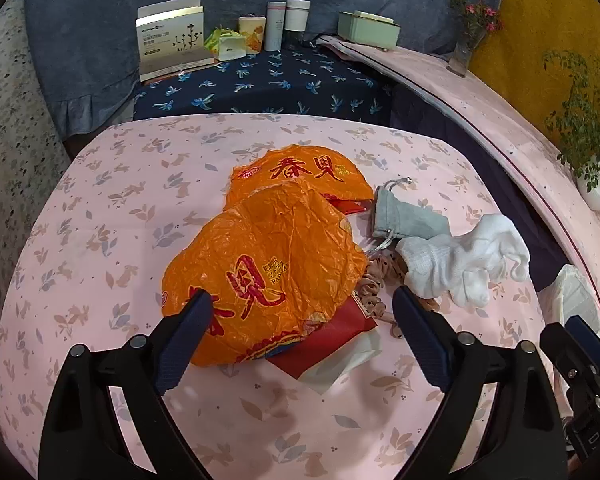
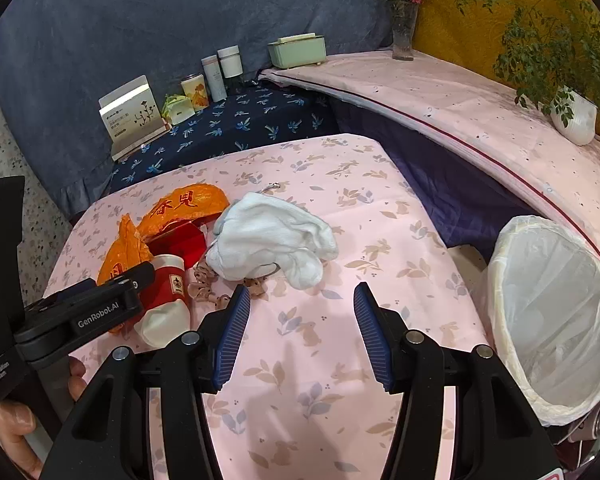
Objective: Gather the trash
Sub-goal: 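Grasp the orange plastic bag with the left tool while the right tool grasps the white cloth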
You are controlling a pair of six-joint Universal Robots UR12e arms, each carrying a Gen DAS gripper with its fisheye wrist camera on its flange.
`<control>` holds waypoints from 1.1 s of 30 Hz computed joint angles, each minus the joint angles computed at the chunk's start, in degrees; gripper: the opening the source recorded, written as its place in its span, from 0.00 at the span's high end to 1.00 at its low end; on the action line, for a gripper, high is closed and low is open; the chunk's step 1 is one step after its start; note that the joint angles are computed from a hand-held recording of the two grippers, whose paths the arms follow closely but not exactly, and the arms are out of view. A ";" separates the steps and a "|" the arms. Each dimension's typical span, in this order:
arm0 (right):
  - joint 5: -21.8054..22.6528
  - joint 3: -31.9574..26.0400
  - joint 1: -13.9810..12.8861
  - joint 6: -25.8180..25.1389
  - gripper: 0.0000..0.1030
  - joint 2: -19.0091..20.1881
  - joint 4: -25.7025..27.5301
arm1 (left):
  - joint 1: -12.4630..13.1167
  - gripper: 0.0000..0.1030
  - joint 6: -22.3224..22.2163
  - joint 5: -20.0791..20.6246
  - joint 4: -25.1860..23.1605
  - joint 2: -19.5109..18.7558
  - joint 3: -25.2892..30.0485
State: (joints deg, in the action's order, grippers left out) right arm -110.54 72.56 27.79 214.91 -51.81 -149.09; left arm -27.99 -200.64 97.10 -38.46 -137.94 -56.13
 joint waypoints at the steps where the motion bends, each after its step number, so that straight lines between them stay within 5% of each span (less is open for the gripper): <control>1: 0.17 -0.54 0.01 0.08 0.49 0.34 0.39 | 0.09 0.21 0.36 -0.36 -0.11 -0.13 0.12; 8: 1.37 -3.50 0.03 -0.01 0.49 2.33 1.84 | 1.14 0.46 0.23 -4.34 -0.68 -0.15 -0.08; 13: 2.19 -5.99 0.02 -0.01 0.49 4.10 2.36 | 1.76 0.73 0.40 -7.76 -0.40 0.10 -0.34; 25: 3.81 -11.69 -0.82 3.03 0.50 8.17 4.78 | 2.01 0.81 -0.21 -8.13 1.51 1.10 -1.38; 30: 5.21 -11.99 -1.36 3.03 0.87 8.57 6.12 | 1.86 0.82 0.04 -7.48 1.73 1.42 -1.52; 33: 4.65 -10.60 -1.33 3.43 0.93 7.82 5.06 | 1.74 0.82 -0.02 -7.08 2.15 1.74 -1.70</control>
